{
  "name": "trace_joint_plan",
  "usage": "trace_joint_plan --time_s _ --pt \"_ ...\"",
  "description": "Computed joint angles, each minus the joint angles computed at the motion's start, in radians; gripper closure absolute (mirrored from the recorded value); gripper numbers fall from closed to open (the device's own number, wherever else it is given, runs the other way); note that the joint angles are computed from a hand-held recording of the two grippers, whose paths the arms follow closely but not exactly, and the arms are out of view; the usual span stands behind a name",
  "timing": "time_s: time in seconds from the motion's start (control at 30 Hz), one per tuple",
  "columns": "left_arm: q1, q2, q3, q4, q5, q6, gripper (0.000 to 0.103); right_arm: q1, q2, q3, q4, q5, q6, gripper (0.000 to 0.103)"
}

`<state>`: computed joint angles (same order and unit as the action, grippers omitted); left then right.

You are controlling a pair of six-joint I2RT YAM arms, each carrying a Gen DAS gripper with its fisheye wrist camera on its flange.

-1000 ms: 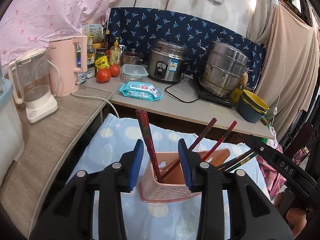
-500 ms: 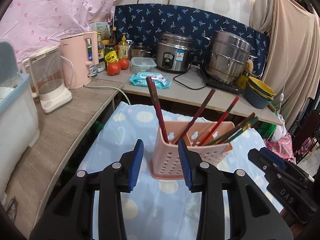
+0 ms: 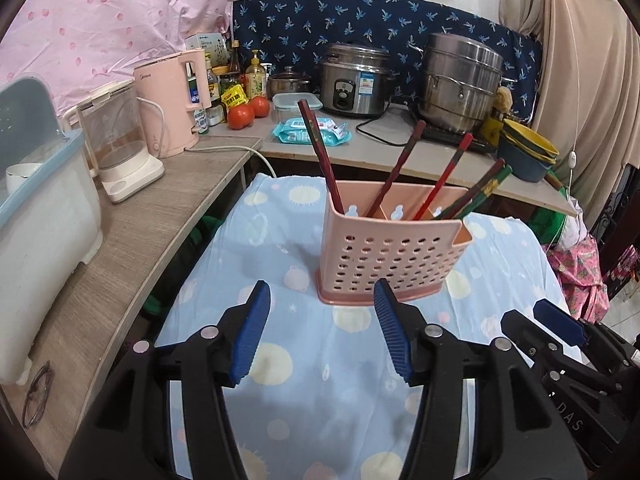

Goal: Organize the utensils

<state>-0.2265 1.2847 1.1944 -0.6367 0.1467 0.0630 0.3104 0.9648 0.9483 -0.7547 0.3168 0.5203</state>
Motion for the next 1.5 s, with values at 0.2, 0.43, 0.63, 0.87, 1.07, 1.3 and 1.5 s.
trace_joint_plan --time_s 0.2,0.43,0.63,0.87,1.07,1.3,1.5 --pt "-0.023 -0.039 -0.044 -0.009 -0.03 0.013 0.038 0.064 -0.025 -0.014 -0.057 0.068 0.034 0.054" --pt "-0.039 -0.078 -0.096 -0.017 -0.05 0.024 0.023 0.116 -0.055 -0.034 -0.11 0.123 0.076 0.039" --pt "-0.047 -0.091 -0.117 -0.022 -0.067 0.027 0.016 0.135 -0.082 -0.056 -0.127 0.135 0.115 0.023" --pt "-0.05 -0.092 -0.129 -0.025 -0.078 0.029 0.014 0.141 -0.085 -0.06 -0.144 0.143 0.135 0.019" --pt "-0.049 -0.082 -0.135 -0.028 -0.086 0.022 0.011 0.146 -0.076 -0.061 -0.154 0.152 0.15 0.018" --pt "-0.053 -0.069 -0.138 -0.032 -0.097 0.019 0.009 0.153 -0.069 -0.069 -0.161 0.166 0.153 0.016" --pt "-0.053 -0.066 -0.144 -0.033 -0.107 0.012 0.007 0.151 -0.074 -0.08 -0.159 0.163 0.153 0.007"
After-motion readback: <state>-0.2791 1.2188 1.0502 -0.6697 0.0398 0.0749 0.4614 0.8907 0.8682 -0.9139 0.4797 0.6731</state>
